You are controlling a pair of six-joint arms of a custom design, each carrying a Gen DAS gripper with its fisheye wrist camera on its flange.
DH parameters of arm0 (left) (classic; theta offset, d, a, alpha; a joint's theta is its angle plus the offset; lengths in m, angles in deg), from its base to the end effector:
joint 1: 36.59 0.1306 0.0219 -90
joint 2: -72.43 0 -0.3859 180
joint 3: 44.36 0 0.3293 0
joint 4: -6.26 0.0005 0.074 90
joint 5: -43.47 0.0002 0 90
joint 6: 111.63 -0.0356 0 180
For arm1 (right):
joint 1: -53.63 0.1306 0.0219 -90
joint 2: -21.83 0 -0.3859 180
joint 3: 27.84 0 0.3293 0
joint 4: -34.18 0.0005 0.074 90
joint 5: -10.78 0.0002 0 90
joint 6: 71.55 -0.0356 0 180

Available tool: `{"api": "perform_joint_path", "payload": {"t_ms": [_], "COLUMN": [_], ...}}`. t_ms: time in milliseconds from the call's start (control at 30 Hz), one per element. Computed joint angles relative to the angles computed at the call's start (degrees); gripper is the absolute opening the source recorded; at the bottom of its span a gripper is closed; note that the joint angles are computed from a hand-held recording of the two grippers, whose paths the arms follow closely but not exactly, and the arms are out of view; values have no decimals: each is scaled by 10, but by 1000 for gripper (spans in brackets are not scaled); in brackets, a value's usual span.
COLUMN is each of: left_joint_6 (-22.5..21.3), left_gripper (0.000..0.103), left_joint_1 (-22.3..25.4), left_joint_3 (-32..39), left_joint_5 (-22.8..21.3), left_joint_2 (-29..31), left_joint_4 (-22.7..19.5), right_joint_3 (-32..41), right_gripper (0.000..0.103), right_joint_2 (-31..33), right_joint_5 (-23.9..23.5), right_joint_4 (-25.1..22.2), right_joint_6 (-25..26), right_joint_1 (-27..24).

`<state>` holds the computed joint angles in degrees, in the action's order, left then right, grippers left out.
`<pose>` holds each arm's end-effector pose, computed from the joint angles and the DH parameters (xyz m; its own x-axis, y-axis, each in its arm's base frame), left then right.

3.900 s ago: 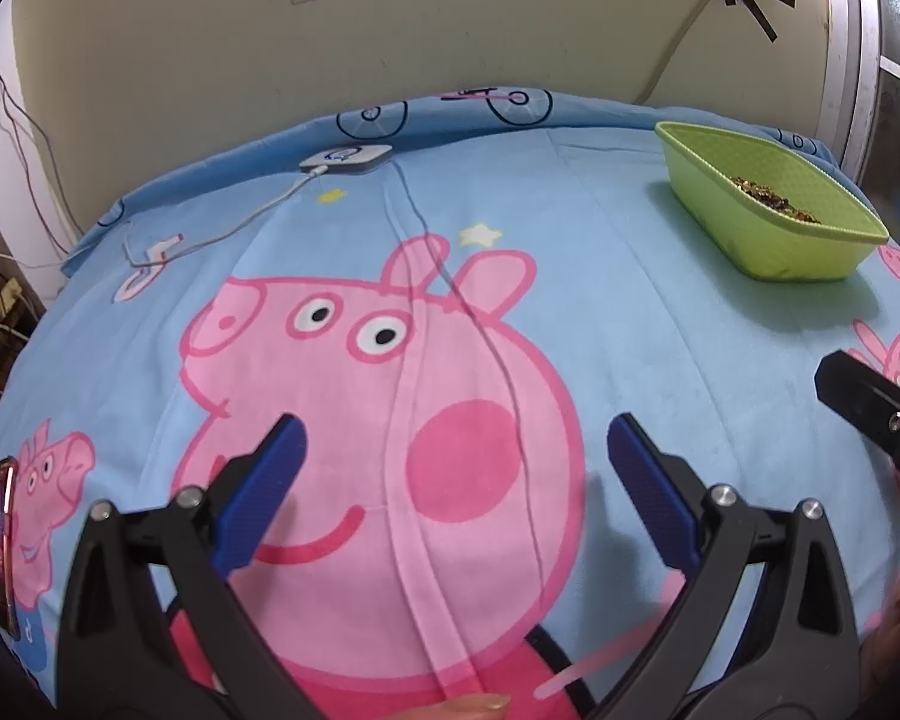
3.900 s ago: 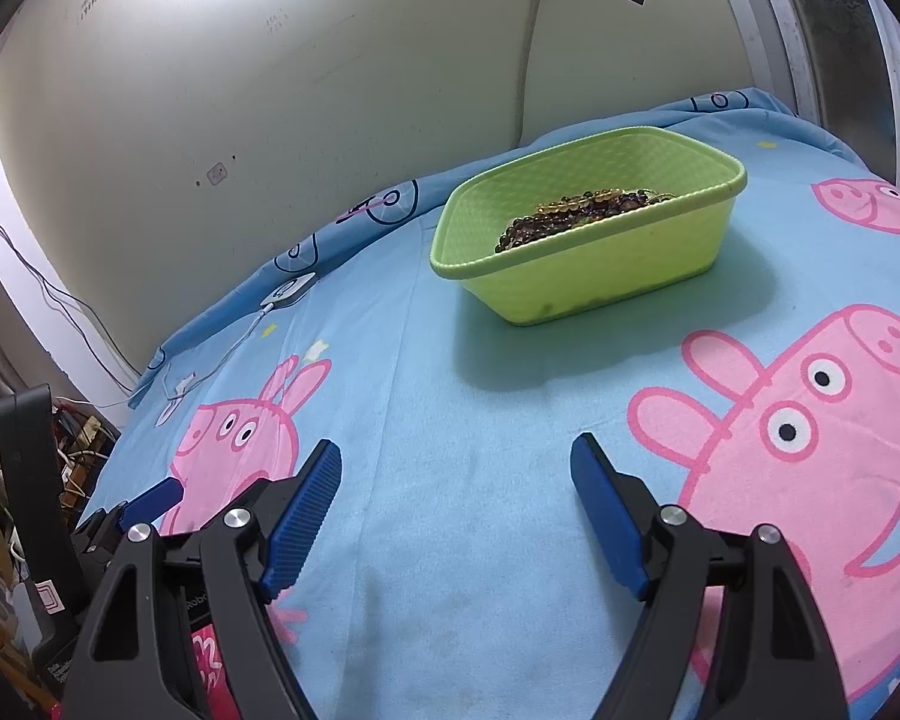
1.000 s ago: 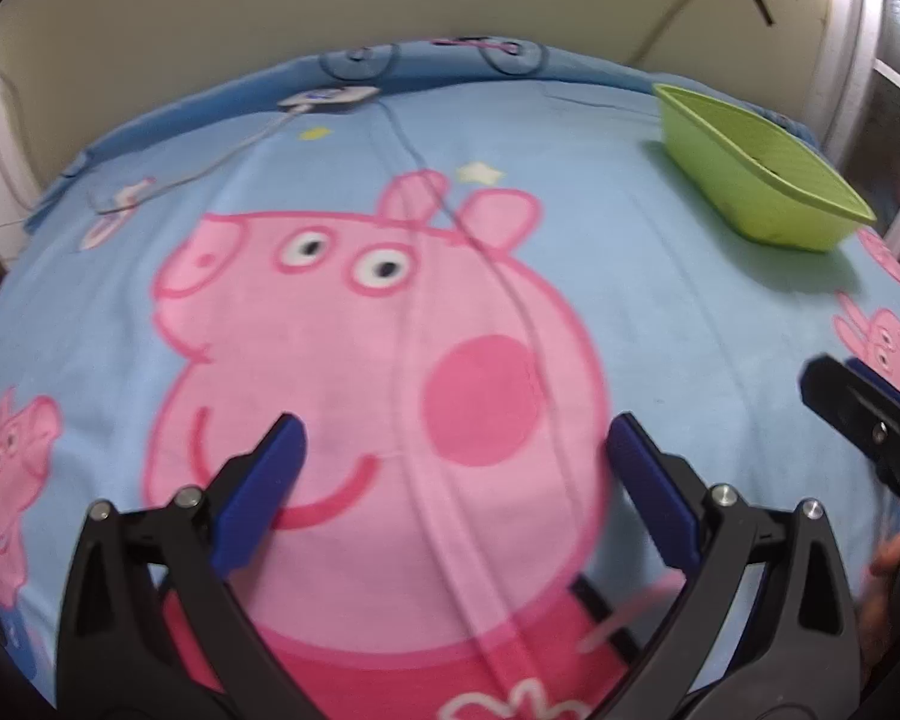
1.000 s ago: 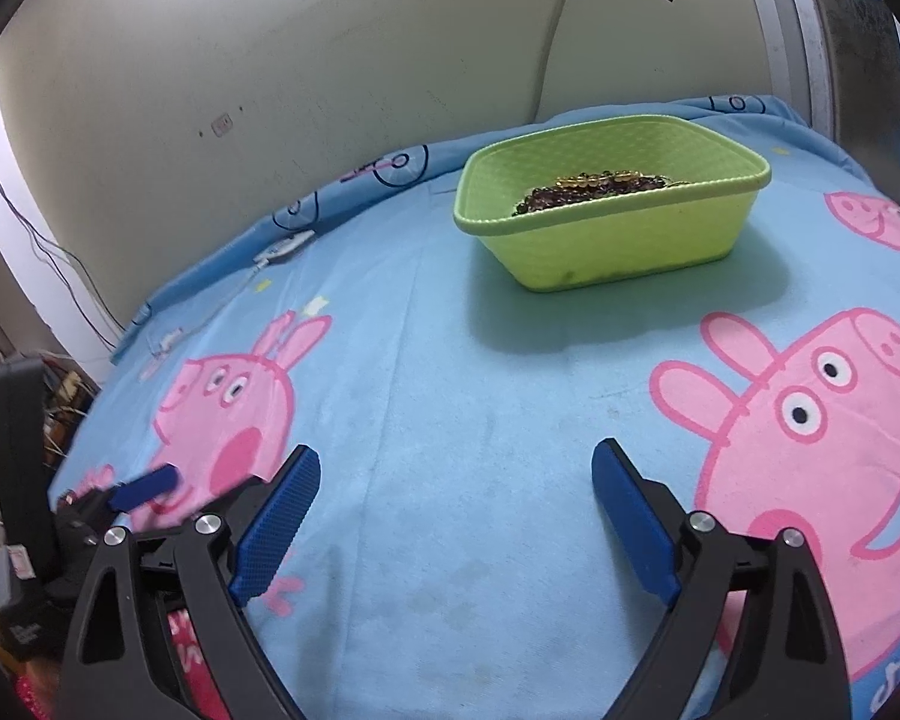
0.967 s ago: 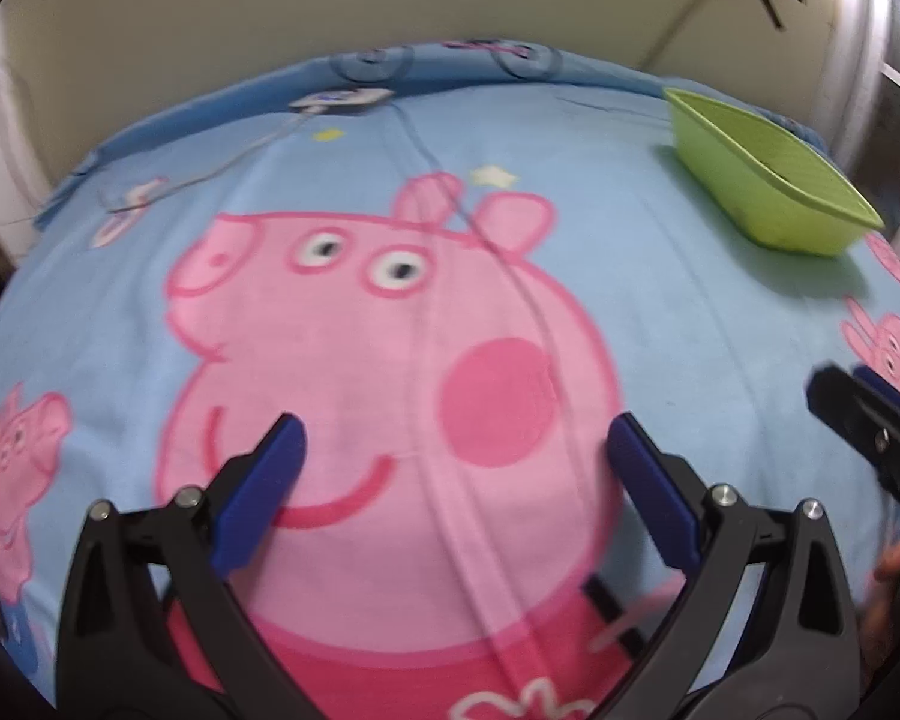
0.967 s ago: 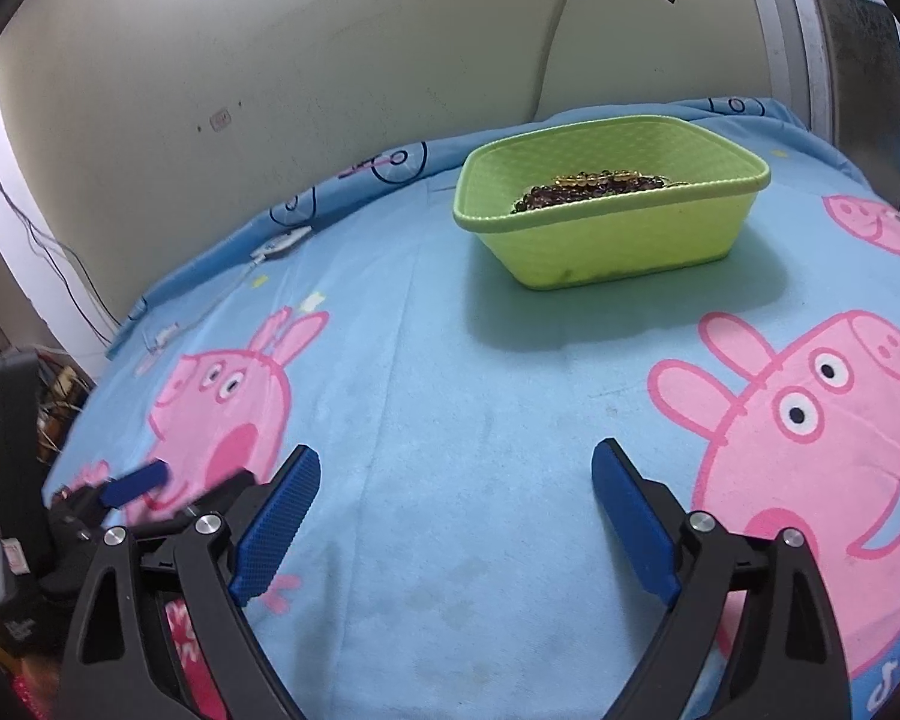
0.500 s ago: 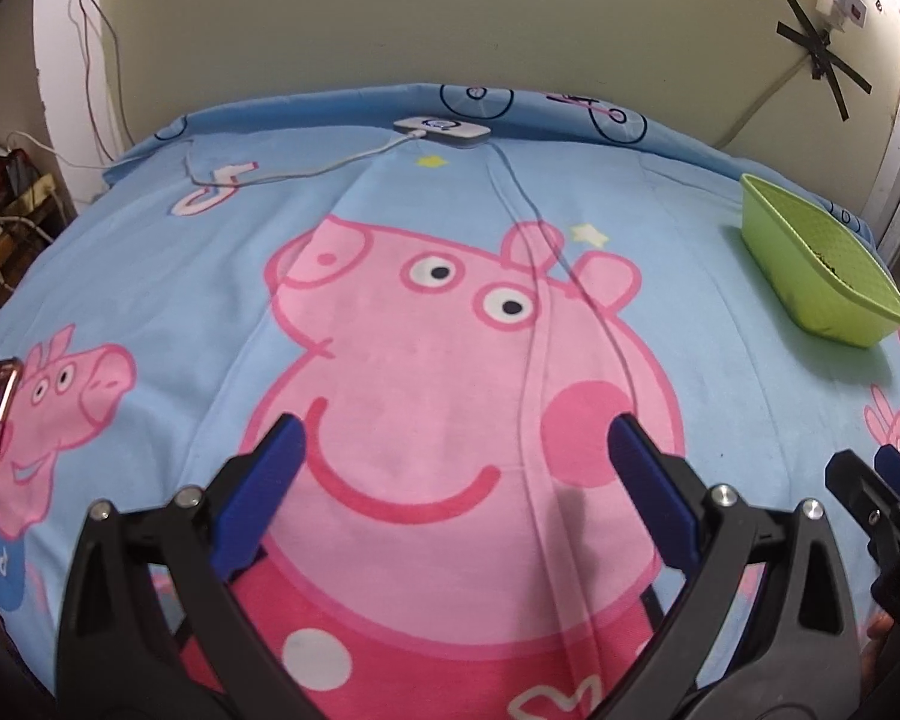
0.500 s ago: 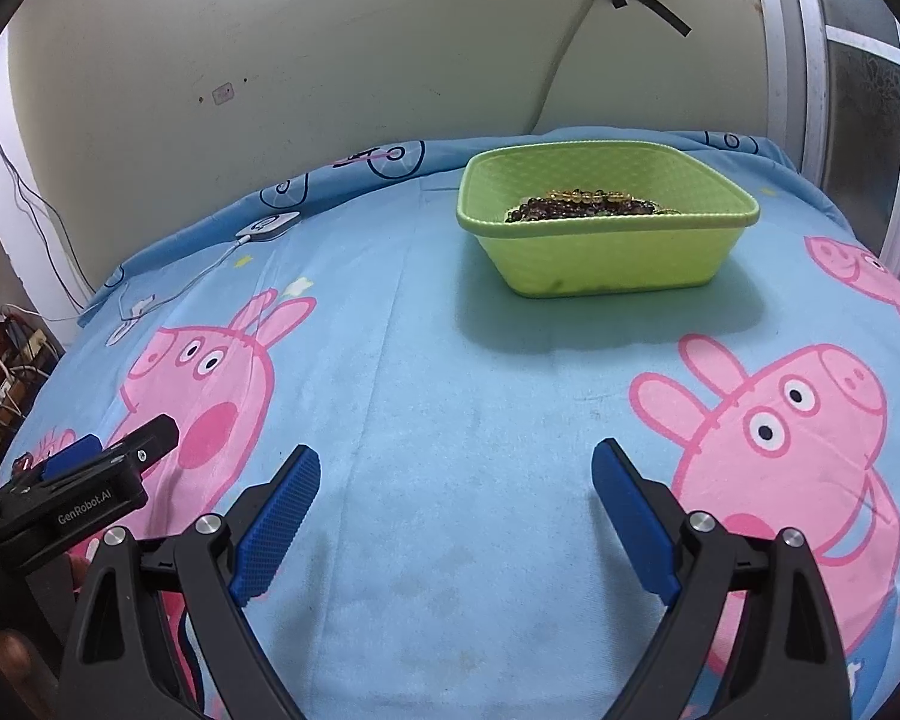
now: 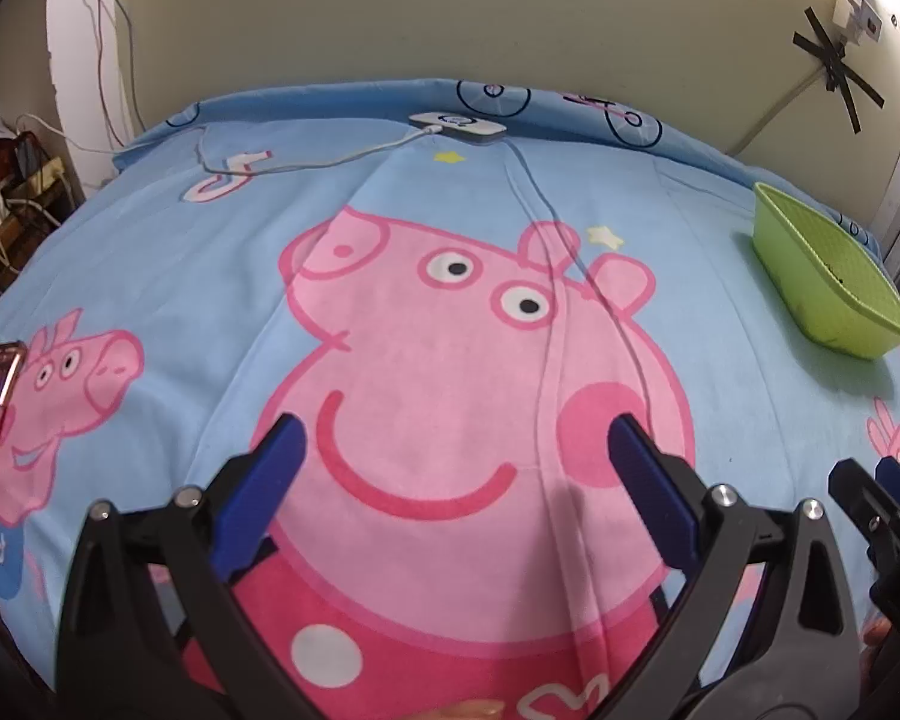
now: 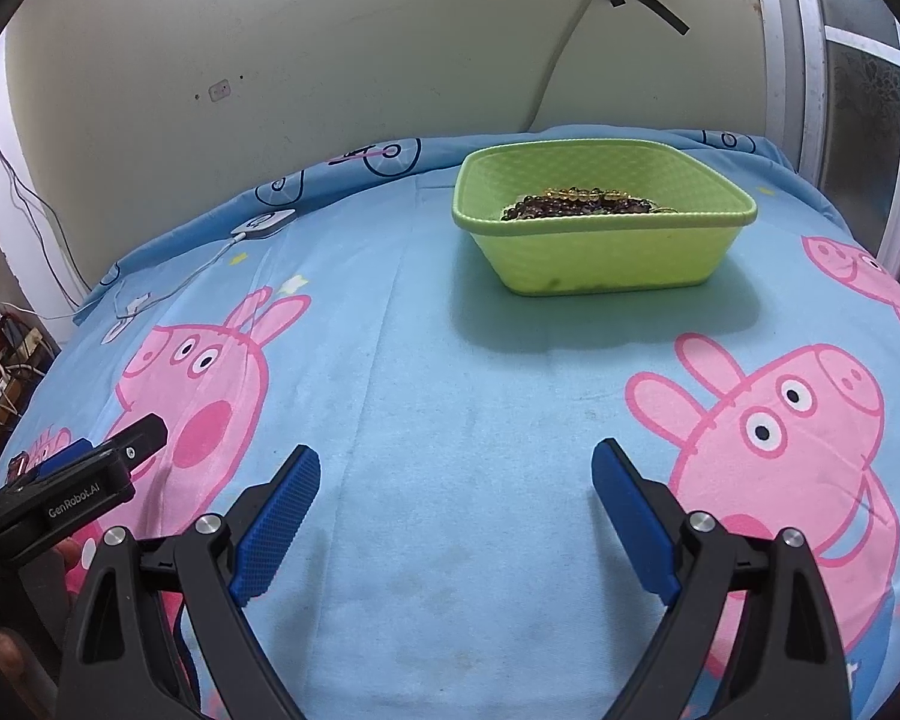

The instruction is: Organize jewelry

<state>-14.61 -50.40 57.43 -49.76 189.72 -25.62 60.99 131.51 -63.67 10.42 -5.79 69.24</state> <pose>0.5735 -0.1394 0.3048 -0.7338 0.0547 -0.6771 0.1124 0.9928 -0.0416 0.5195 0.1347 0.3006 -0.6477 0.2297 -0.7264 0.2089 0.9705 0.1206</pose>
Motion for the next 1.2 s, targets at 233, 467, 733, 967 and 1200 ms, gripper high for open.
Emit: {"api": "perform_joint_path", "payload": {"t_ms": [233,467,733,967,1200], "left_joint_6": [-2,-7,-2,-22,-43], "left_gripper": [97,97,97,97,97], "left_joint_1": [1,3,6,8,4], "left_joint_3": [4,-8,-21,-37,-64], "left_joint_5": [-1,16,15,16,-28], "left_joint_2": [1,-8,-20,-32,-49], "left_joint_4": [-9,4,21,39,81], "right_joint_3": [0,-2,-2,-1,-1], "right_gripper": [74,74,74,75,74], "right_joint_2": [-1,-2,-2,-1,0], "right_joint_5": [1,-3,-1,-2,0], "right_joint_4": [-1,-1,-2,-3,-3], "right_joint_6": [0,-2,-4,-5,-7], "right_joint_1": [1,-1,0,0,2]}}
